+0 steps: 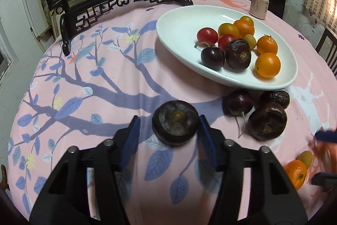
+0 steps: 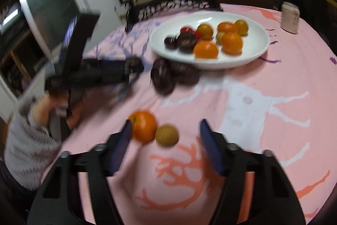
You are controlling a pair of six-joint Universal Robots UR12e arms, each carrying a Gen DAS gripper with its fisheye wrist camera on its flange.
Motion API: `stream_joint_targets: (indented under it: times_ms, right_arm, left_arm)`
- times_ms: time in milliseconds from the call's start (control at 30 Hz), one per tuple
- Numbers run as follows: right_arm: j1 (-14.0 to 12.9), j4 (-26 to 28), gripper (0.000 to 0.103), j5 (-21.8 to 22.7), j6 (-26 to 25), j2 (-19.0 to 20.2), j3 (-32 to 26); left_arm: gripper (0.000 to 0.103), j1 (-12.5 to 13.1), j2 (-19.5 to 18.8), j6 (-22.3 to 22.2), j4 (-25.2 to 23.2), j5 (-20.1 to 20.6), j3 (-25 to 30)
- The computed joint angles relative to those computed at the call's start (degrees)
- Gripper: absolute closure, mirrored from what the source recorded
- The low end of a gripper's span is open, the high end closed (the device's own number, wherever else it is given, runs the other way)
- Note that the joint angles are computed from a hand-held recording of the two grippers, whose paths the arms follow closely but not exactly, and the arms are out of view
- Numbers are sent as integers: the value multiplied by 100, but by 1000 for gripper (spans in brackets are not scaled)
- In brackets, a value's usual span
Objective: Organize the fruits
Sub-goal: 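Grasp a dark round fruit with the left gripper while the right grasps the brown kiwi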
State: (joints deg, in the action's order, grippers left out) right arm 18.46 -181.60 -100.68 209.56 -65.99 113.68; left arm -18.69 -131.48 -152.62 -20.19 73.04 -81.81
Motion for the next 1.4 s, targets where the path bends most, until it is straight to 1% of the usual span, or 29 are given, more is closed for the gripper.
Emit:
stream_joint_targets:
  times_ms: [33, 67, 200, 267, 367, 533, 600, 667, 700, 767, 800, 833, 867, 900, 967, 1067, 1167, 1267, 1300, 1400]
  right_arm:
    - [12, 99, 54, 20, -57, 9, -24]
    - [13, 67, 58, 37, -87, 13, -21]
    - [-29, 7, 59, 218, -76, 30, -8]
    - [-86, -58, 59, 465, -68, 34, 19]
    - [-218, -220, 60, 912, 82, 9, 139]
    - [-371, -437, 62, 1349, 355, 10, 238]
    - [-413, -544, 62, 1301, 596, -21, 319]
    - [-413, -556, 62, 1171, 669, -43, 339]
    - [-387, -503, 62, 1082, 633, -43, 320]
    - [-304, -298, 62, 1041, 347, -11, 211]
    - [-233, -106, 63, 894, 193, 7, 132]
    - [-167, -28, 63, 701, 74, 21, 75]
    - [-150, -2, 65, 624, 34, 33, 54]
    - [-148, 18, 70, 581, 61, 40, 47]
    - [-179, -11, 76, 651, 103, 47, 61]
    - [-194, -9, 77, 749, 54, 39, 81]
    - [-256, -30, 78, 980, 33, 19, 137]
    - [-223, 49, 78, 937, -85, -17, 145]
    - [-220, 38, 78, 940, -79, -23, 154]
    - [-262, -251, 78, 989, 35, -65, 268]
  left_arm:
    - [51, 6, 6, 5, -12, -25, -5]
    - [53, 10, 14, 4, -13, -45, -16]
    - [56, 19, 35, 7, 5, -80, -52]
    - [61, 43, 51, 20, -74, -201, -54]
    - [61, 80, 67, -12, -192, -334, -51]
    - [60, 73, 60, 25, -209, -313, -40]
    - [60, 73, 59, 19, -209, -315, -41]
    - [60, 68, 58, 34, -197, -292, -43]
    - [60, 61, 57, 53, -176, -263, -49]
    - [60, 44, 56, 86, -116, -196, -67]
    - [60, 42, 53, 93, -106, -185, -68]
    - [60, 40, 52, 97, -94, -177, -73]
    - [60, 38, 52, 101, -86, -170, -75]
    - [60, 34, 53, 109, -67, -153, -82]
    - [60, 28, 59, 128, -31, -136, -99]
    - [61, 45, 69, 118, -60, -221, -106]
    - [61, 61, 90, 155, -96, -298, -132]
    - [61, 72, 116, 143, -16, -373, -177]
    - [61, 81, 129, 114, 35, -416, -200]
    - [61, 138, 187, -13, 124, -747, -225]
